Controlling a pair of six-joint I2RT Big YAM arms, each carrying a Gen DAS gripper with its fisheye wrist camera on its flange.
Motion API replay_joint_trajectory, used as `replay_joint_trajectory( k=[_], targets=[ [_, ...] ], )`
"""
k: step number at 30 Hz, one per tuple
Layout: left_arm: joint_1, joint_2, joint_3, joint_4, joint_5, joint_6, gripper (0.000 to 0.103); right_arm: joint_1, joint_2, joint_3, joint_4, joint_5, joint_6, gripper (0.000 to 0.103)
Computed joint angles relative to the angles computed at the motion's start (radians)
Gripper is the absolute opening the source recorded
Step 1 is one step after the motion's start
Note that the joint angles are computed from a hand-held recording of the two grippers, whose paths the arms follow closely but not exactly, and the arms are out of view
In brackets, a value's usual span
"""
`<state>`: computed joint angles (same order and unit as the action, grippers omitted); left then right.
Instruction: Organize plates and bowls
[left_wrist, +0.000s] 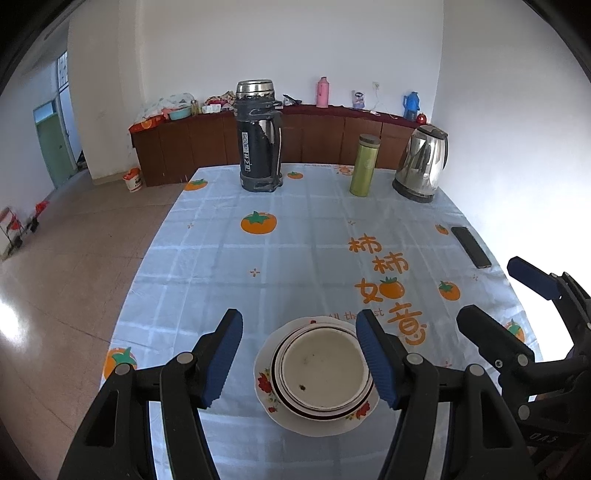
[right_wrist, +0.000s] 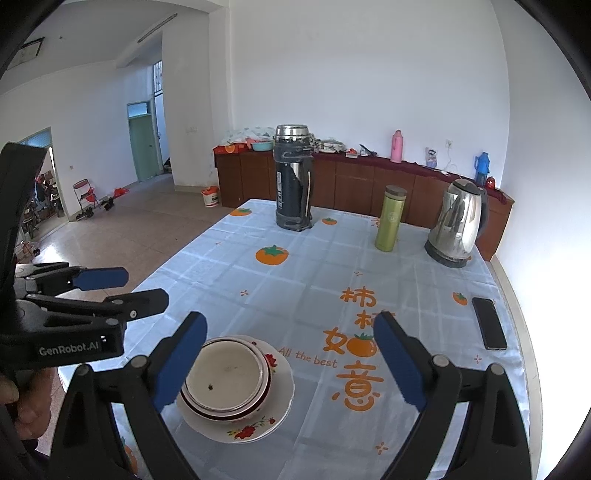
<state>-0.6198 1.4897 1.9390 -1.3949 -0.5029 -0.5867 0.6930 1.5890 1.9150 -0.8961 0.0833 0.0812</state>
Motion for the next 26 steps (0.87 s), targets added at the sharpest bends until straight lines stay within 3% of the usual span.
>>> replay_joint_trajectory(
  k=[10,14,17,26],
  targets=[
    [-0.018,0.019,0.036,0.023,-0.042,0.061,0.066,-0.024,0.008,0.014,0.003,-0.010,-0.006,0.093],
    [-0.010,0.028,0.041,0.014,-0.049,0.049,0.066,-0.030,0.014,0.021,0.001,-0.014,-0.008,0.093],
    [0.001,0.021,0.024,0.028,-0.025,0.034,0.074,-0.031,0.021,0.029,-0.007,-0.020,-0.009,0.093],
    [0.011,0.022,0.022,0.036,-0.008,0.020,0.074,-0.033,0.036,0.042,-0.020,-0.025,-0.005,0.093]
  ],
)
